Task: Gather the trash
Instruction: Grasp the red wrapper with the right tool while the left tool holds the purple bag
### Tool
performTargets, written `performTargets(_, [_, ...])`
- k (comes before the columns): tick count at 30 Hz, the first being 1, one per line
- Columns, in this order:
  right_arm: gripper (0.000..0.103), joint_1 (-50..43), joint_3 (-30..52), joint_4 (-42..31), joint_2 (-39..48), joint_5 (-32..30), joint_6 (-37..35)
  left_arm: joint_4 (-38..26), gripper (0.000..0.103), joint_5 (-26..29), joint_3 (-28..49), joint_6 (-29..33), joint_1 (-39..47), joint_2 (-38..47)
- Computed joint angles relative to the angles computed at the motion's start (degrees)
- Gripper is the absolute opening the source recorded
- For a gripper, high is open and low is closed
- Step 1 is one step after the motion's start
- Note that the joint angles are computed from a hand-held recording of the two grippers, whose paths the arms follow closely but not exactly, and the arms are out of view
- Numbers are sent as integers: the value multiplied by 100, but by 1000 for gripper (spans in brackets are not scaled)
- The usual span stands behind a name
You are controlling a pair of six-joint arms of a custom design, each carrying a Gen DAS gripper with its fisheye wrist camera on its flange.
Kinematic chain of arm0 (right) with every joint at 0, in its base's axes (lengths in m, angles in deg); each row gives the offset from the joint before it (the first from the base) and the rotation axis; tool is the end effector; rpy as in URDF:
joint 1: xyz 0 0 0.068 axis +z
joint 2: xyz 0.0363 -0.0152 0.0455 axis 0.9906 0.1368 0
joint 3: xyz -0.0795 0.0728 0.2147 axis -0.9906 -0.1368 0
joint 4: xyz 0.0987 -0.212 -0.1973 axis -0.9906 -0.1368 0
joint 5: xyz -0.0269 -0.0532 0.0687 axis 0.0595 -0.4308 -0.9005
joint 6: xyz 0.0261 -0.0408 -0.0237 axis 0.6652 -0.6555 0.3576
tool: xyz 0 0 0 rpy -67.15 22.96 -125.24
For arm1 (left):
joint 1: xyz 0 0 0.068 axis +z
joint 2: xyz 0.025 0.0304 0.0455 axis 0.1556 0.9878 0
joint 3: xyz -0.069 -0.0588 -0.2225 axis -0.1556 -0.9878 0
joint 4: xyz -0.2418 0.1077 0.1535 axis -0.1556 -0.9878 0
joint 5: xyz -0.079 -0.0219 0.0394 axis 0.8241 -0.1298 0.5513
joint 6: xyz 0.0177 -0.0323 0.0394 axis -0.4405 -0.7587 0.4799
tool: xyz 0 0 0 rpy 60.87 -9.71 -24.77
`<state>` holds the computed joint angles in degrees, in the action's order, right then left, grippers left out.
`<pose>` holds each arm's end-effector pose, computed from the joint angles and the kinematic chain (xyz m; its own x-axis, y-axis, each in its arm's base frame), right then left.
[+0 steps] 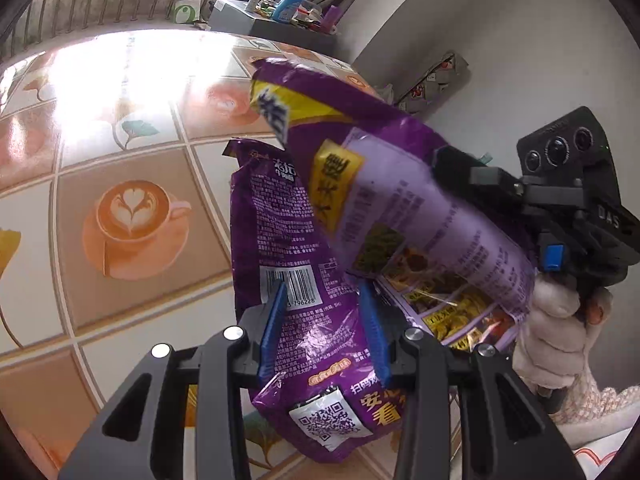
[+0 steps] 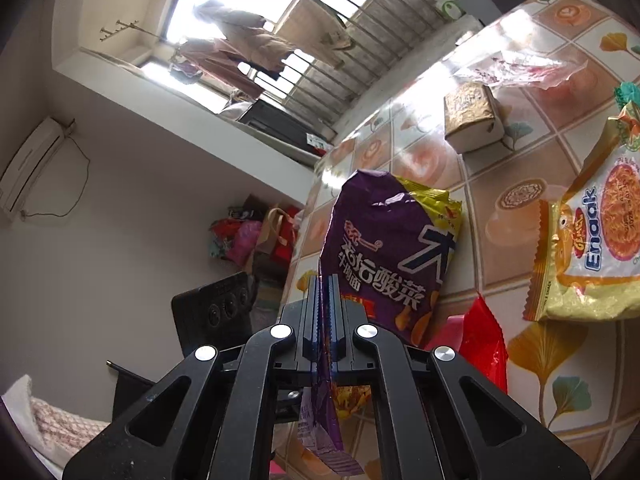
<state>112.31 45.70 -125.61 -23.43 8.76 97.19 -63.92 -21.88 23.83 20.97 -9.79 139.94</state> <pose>0.1770 0.1208 0.3620 -0.8703 0.2580 -0.4197 -0.2034 0.5877 0.7831 0.2111 -0.0922 0.3971 -0.8509 0.1827 -0.4925 0.4550 0.7248 -0.5174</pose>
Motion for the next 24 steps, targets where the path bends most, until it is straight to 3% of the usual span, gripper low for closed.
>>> performTargets(5, [2,37,59,-169,489,-83,-80,-156,35,680,-160,81,573,-82])
performTargets(13, [3,245,340,-671,904,166,-180,-626,35,1083,217,638,1439,48])
performTargets(19, [3,553,200,-845,817,307,-256,-359,37,929,563,260,1559,304])
performTargets(24, [3,1005,340,-1075,803,745,-507,-279,45,567,874,62,1308,693])
